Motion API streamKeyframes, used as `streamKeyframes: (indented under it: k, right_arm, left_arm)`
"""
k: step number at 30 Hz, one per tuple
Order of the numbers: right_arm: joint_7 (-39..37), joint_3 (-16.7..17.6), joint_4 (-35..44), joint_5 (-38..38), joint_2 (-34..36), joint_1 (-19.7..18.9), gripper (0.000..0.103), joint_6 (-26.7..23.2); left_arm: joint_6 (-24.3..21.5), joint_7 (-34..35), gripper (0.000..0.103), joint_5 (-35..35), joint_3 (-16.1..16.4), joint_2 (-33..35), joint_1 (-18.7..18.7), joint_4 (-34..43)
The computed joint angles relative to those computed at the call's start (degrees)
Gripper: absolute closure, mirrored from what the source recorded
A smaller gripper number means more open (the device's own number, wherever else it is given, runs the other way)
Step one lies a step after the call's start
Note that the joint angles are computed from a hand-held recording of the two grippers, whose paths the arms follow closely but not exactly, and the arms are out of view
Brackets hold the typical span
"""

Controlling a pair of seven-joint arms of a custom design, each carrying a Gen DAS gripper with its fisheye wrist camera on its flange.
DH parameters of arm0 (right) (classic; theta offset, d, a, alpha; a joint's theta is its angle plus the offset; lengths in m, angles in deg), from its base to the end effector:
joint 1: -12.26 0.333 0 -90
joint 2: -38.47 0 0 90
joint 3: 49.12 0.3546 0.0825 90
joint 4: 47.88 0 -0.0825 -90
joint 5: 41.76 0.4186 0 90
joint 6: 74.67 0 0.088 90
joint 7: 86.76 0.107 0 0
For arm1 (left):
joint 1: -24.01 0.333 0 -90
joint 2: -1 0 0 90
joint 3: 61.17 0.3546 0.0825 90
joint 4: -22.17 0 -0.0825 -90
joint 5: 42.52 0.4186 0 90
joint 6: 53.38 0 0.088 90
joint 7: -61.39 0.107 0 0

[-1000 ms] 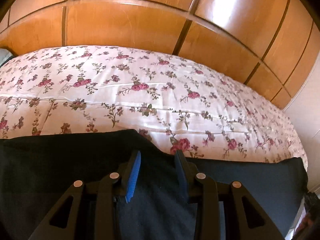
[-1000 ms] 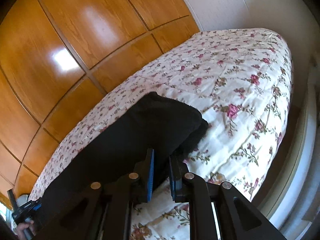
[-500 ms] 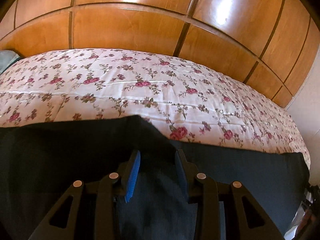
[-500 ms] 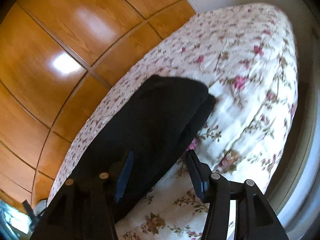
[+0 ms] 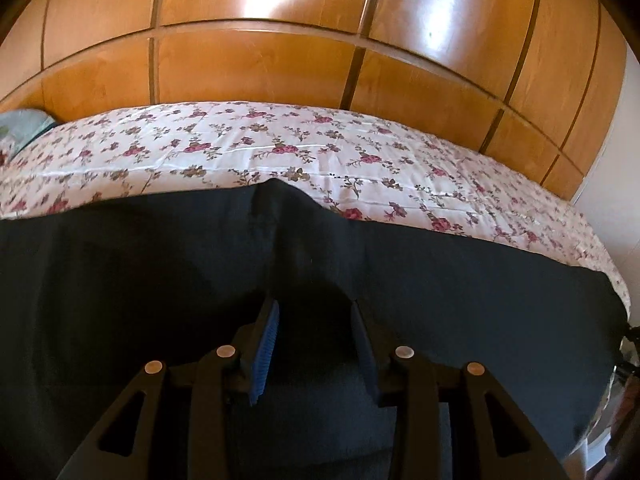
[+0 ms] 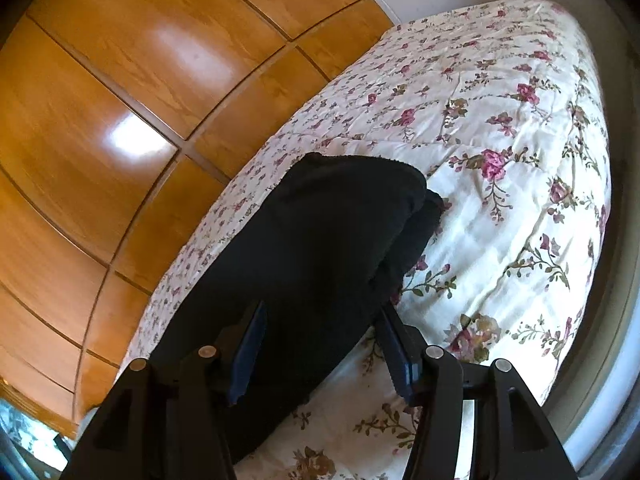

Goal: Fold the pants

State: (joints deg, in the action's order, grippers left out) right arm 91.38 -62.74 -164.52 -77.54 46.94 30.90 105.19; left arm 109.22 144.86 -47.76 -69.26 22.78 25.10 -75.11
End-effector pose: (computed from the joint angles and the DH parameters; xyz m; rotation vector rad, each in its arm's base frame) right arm 0.6439 0.1154 0.4957 -0.8219 2.0448 -0.3591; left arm 0.7477 -0.0715 0.4855 -1.9319 1.7494 -0.9091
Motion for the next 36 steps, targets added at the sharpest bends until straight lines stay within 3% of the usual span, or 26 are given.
streamKeyframes:
  k: [3, 9, 11, 13, 16, 22, 24, 28, 30, 33, 35, 36]
  right_arm:
    - [1.9, -1.3, -1.5, 0.2, -0.4, 0.7, 0.045, 3.1]
    - [-3.6, -1.9, -4.4, 4.5, -1.3, 1.7, 0.045, 7.4]
    - [-4.3, -4.3, -4.6, 5.6, -0.7, 3.7, 0.045, 8.9]
    - [-4.8, -9.3, -4.9, 8.3, 0.1, 8.3, 0.046, 10.9]
    - [-7.3, -13.9, -4.7, 13.5, 1.5, 12.6, 0.047, 12.9]
    - [-11.7, -17.5, -3.6, 22.7, 4.3, 16.0, 0.059, 14.7]
    - [-12.1, -16.0, -3.6, 24.3, 4.5, 14.5, 0.070, 14.8]
    - [-10.9, -6.3, -3.5, 21.7, 3.4, 4.5, 0.076, 14.4]
    - [-10.4, -2.4, -3.5, 21.5, 3.1, 0.7, 0.083, 14.8]
    - [-11.7, -1.1, -3.8, 24.9, 2.7, 0.2, 0.086, 14.7]
    - [-15.7, -4.8, -2.7, 28.6, 2.4, 4.8, 0.086, 12.3]
    - [-18.2, -9.2, -2.1, 30.7, 2.2, 9.6, 0.087, 11.1]
  left_arm:
    - [4.7, 2.1, 0.065, -1.9, -1.6, -1.2, 1.3, -3.4]
    - [8.0, 3.7, 0.065, -4.1, -2.6, -2.2, 2.1, -6.0]
    - [9.0, 2.9, 0.065, -3.2, -1.6, -2.6, 1.1, -6.8]
    - [9.6, 1.9, 0.065, -2.3, -0.8, -2.8, 0.4, -7.3]
    - [10.4, 1.0, 0.063, -1.8, -0.7, -3.3, 0.2, -8.2]
    - [12.4, 3.5, 0.056, -4.3, -4.0, -3.8, 2.8, -9.6]
    - [13.3, 4.3, 0.056, -5.0, -4.7, -3.7, 3.4, -9.9]
    - [14.5, 4.0, 0.055, -4.1, -3.8, -3.7, 2.4, -10.3]
    - [15.3, 5.9, 0.054, -5.6, -6.5, -3.6, 4.8, -10.7]
    - [16.8, 11.7, 0.054, -11.5, -15.8, -3.1, 12.8, -11.3]
    - [17.5, 14.2, 0.054, -14.1, -19.3, -2.8, 15.8, -11.6]
    - [17.6, 14.8, 0.054, -14.7, -20.0, -2.8, 16.3, -11.6]
